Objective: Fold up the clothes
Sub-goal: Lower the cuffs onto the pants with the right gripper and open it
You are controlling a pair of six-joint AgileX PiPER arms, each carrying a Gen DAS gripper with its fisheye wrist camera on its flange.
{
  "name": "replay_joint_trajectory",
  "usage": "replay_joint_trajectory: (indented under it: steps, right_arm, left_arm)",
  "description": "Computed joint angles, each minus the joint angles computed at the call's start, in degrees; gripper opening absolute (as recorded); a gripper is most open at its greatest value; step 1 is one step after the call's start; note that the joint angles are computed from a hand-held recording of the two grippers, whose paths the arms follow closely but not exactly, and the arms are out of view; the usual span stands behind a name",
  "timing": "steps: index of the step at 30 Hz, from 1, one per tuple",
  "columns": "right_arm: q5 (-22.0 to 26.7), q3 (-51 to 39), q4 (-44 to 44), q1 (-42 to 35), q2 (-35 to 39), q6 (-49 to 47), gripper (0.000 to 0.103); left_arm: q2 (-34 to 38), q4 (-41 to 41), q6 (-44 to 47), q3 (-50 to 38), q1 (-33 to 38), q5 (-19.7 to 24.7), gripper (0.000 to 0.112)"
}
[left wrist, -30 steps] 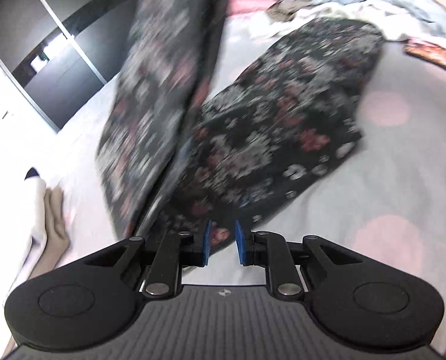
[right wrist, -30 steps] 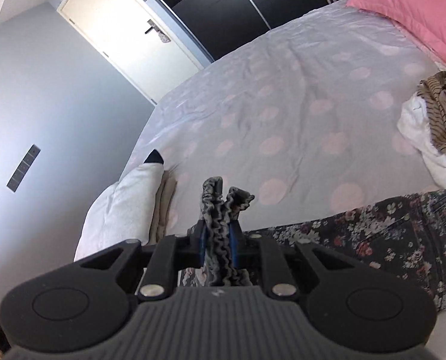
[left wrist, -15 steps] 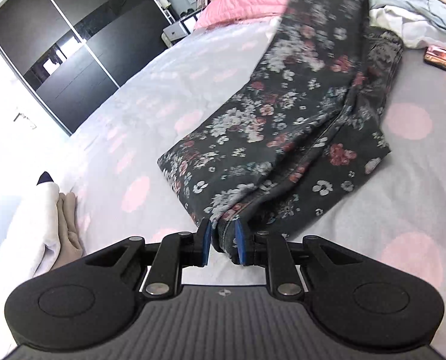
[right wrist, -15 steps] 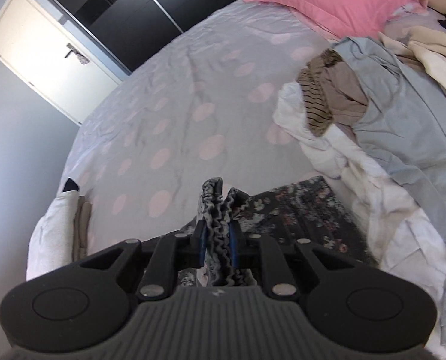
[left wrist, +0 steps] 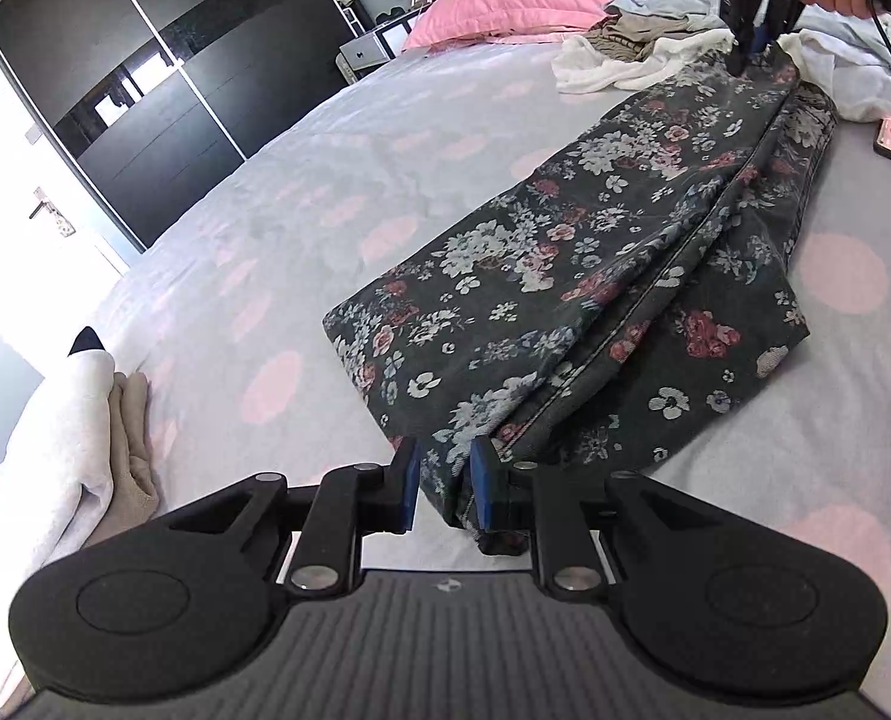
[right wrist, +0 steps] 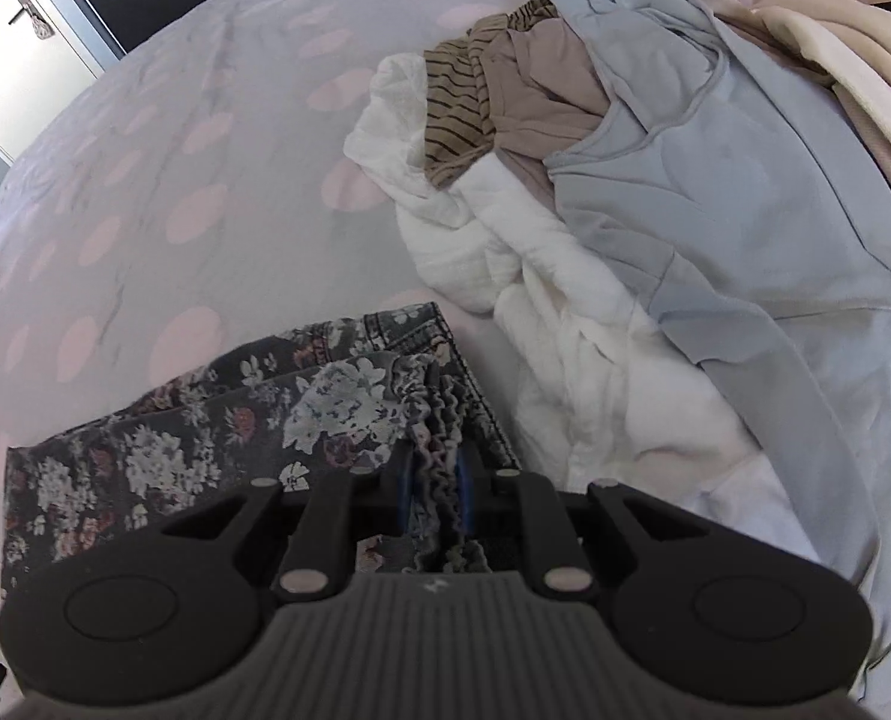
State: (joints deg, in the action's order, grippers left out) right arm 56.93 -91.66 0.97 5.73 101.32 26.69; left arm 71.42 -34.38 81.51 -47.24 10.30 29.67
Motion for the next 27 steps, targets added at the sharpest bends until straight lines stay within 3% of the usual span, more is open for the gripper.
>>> replay_joint_trajectory:
  steps: [4, 8, 11, 16, 18, 27]
  right_arm:
    - [-0.3, 1.1, -4.0, 1.7, 0.7, 1.2, 0.017]
    - [1.4, 0.1, -11.1, 4.8, 0.7, 4.0, 0.031]
    - [0.9, 1.4, -15.3, 7.1, -3.1, 6.8, 0.032]
    - [3.3, 1.2, -26.3, 17.3, -7.5, 11.2, 0.033]
    - [3.6, -0.1, -25.5, 20.9, -7.7, 10.6, 0.033]
    - [2.6, -2.8, -19.8, 35.1, -3.3, 12.6, 0.033]
  left_arm:
    - [0.4, -1.6, 1.4, -0.8, 1.6, 1.0, 0.016]
    - [0.4, -2.4, 3.4, -1.3, 3.7, 1.8, 0.016]
    - [0.9, -3.1, 4.6, -1.6, 5.6, 2.5, 0.016]
    - [0.9, -4.5, 10.1, 0.4, 6.5, 1.8, 0.016]
    - [1.2, -5.7, 12.8, 1.1, 6.5, 2.1, 0.016]
    - [4.1, -4.7, 13.2, 3.3, 2.7, -4.7, 0.016]
